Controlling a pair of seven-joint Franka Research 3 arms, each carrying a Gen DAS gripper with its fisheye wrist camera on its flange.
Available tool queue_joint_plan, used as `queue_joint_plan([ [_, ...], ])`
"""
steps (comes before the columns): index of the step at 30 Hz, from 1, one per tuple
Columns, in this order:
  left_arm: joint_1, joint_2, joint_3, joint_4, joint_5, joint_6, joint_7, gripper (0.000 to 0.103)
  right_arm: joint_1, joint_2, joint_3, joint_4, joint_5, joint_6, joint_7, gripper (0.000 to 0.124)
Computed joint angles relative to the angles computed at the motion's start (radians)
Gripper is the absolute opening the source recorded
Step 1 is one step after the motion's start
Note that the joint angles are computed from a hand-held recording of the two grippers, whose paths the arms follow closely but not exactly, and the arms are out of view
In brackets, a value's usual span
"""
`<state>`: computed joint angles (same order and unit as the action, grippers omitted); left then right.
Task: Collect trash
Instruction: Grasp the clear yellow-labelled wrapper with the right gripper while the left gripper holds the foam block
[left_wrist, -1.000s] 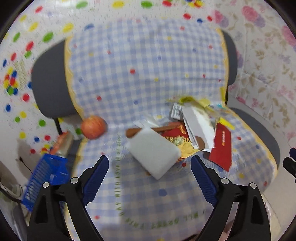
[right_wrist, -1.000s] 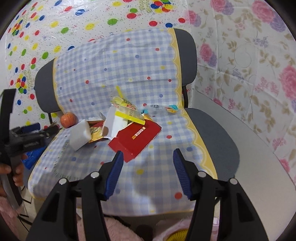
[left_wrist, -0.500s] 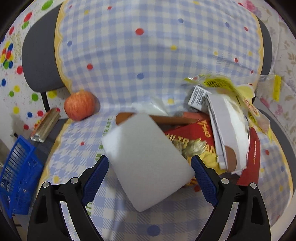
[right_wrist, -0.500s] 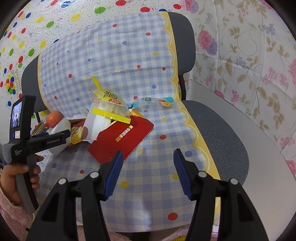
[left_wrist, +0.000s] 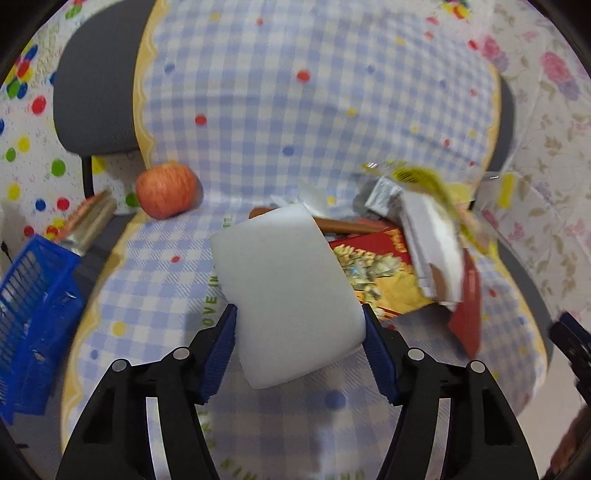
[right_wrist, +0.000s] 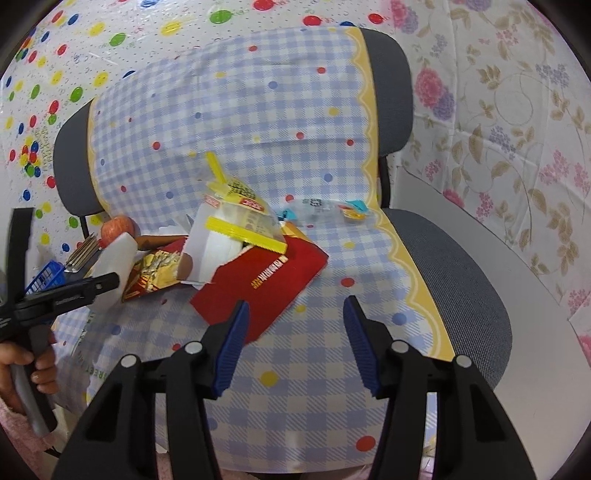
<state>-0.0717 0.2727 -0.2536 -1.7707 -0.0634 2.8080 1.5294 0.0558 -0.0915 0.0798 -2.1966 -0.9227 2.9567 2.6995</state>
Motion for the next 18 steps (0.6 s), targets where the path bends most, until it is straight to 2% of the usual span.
queue_joint_plan([
  [3, 0.021, -0.049, -0.023, -0.041, -0.039, 0.025, 0.065, 0.065, 0.015, 0.032, 0.001, 0.046, -0.001, -0.011, -0.043, 0.058],
  [6, 0.022, -0.079, -0.023, -0.054, -0.059, 0.039, 0.113, 0.065, 0.048, 0.092, -0.016, 0.128, -0.005, -0.035, -0.105, 0.062],
  [11, 0.003, -0.049, -0.004, -0.007, -0.048, 0.023, 0.138, 0.066, 0.115, 0.212, -0.060, 0.278, 0.049, -0.096, -0.250, 0.062],
  [13, 0.011, -0.029, -0.013, 0.015, -0.068, 0.008, 0.157, 0.066, 0.137, 0.258, -0.076, 0.330, 0.078, -0.121, -0.312, 0.062],
  [18, 0.012, 0.001, -0.015, 0.039, -0.068, 0.000, 0.161, 0.066, 0.198, 0.351, -0.133, 0.444, 0.094, -0.182, -0.395, 0.062],
])
